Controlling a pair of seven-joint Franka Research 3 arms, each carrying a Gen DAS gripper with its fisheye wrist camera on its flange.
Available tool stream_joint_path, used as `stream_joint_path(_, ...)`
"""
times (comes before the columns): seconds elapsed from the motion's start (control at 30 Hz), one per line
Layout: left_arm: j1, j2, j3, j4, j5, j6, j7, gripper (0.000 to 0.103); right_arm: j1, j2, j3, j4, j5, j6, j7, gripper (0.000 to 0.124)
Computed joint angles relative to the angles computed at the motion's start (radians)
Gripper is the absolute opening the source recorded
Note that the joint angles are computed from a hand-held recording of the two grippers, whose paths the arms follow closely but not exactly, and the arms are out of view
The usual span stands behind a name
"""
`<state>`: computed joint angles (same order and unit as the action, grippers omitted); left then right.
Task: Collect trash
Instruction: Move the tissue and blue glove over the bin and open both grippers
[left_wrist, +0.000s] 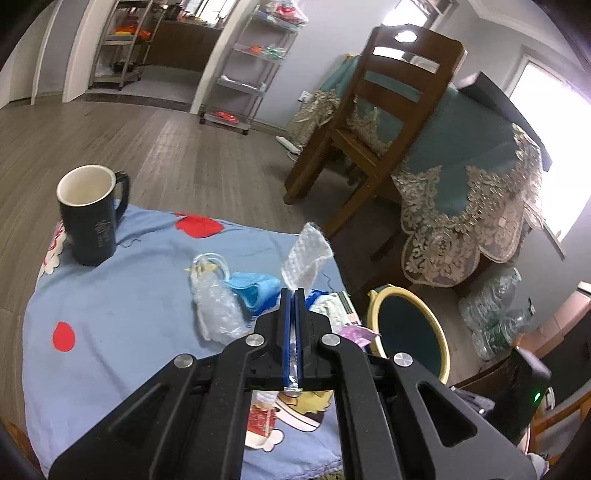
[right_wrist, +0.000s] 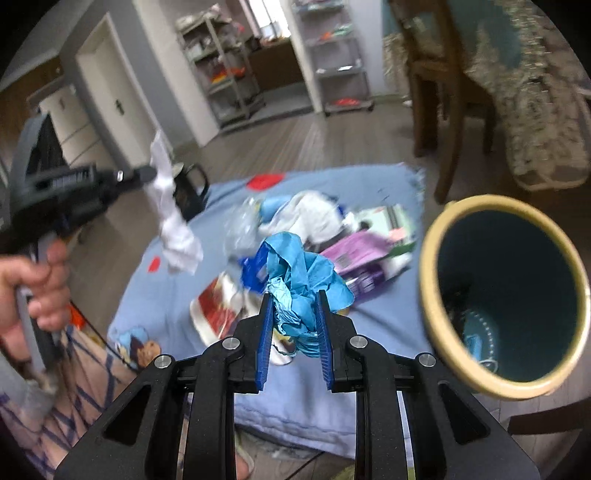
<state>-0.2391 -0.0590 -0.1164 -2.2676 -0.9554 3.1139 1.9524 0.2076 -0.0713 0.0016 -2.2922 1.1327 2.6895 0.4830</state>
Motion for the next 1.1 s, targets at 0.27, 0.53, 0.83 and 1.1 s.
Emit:
stream_joint_path(0.27, -0.007, 0.036, -0.046, 0.057, 0.075, -0.025, -0.036, 0.001, -0.039, -0.046, -0.043, -0.011, 0.091, 0.021, -0.035, 0.024)
stream_joint_path(0.53, 0.009, 0.127, -0.133, 0.171, 0.198, -0.069, -0.092, 0.001, -0.079, -0.055, -0.076, 0.0, 0.194, 0.037, -0.048, 0.024)
stream_joint_path(0.83, 0.045, 0.277, -0.231, 0.342, 0.398, -0.118, -0.208, 0.001, -0.129, -0.032, -0.095, 0.02, 0.257, 0.052, -0.027, 0.024)
stream_joint_path(1.1, 0.031, 0.47, -0.272, 0.547, 0.599, -0.169, -0.332, 0.001, -0.173, 0.023, -0.094, 0.056, 0.277, 0.051, 0.03, 0.024)
